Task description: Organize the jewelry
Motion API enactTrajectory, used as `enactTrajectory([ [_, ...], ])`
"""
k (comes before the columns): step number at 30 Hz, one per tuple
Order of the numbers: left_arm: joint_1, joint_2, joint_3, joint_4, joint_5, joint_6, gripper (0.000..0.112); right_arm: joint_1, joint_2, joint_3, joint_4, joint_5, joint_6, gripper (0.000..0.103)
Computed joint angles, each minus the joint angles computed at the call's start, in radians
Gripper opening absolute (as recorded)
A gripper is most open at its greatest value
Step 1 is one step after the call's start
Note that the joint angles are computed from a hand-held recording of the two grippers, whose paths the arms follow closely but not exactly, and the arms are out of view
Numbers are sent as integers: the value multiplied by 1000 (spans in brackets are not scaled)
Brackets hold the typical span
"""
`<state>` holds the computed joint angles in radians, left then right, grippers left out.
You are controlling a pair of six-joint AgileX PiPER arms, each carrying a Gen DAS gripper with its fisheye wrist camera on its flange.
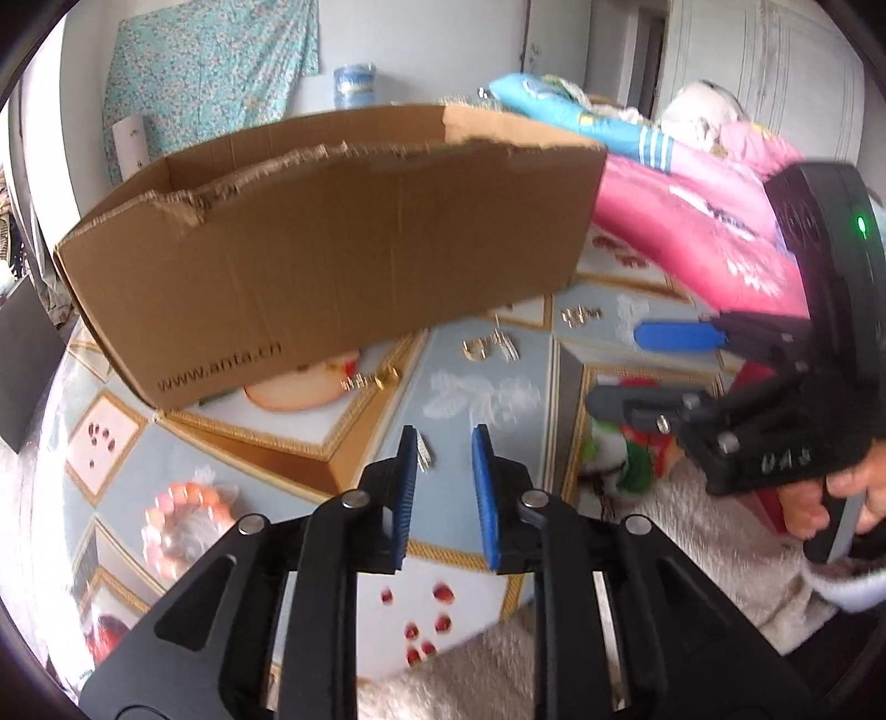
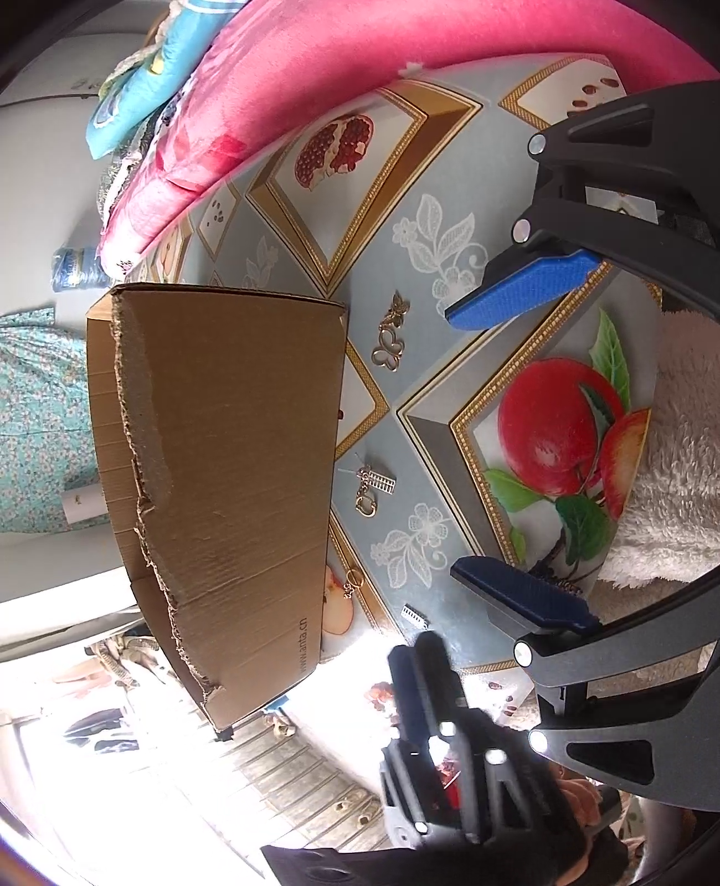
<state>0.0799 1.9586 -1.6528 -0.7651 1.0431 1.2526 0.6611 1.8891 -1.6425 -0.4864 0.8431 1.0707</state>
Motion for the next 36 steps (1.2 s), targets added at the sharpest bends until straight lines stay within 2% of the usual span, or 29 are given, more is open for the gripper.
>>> enactTrajectory([
  [4,-24,-10,30,53,-50,-29,19,-1,-1,5,1,-11,4,82],
  [15,-58,24,-18,100,-107,-80,17,-6,-4,17,-2,-25,12,82],
  [21,-57,32,-32,105,-113,-79,5,-4,-7,19,-16,-27,22,82],
  [33,-15,72,-104,65,-38,-114,4,10,-10,-5,-55,-6,18,79],
  [36,-1,74,-113,42,-24,-108,4,6,7,-37,-44,-10,-10,73],
])
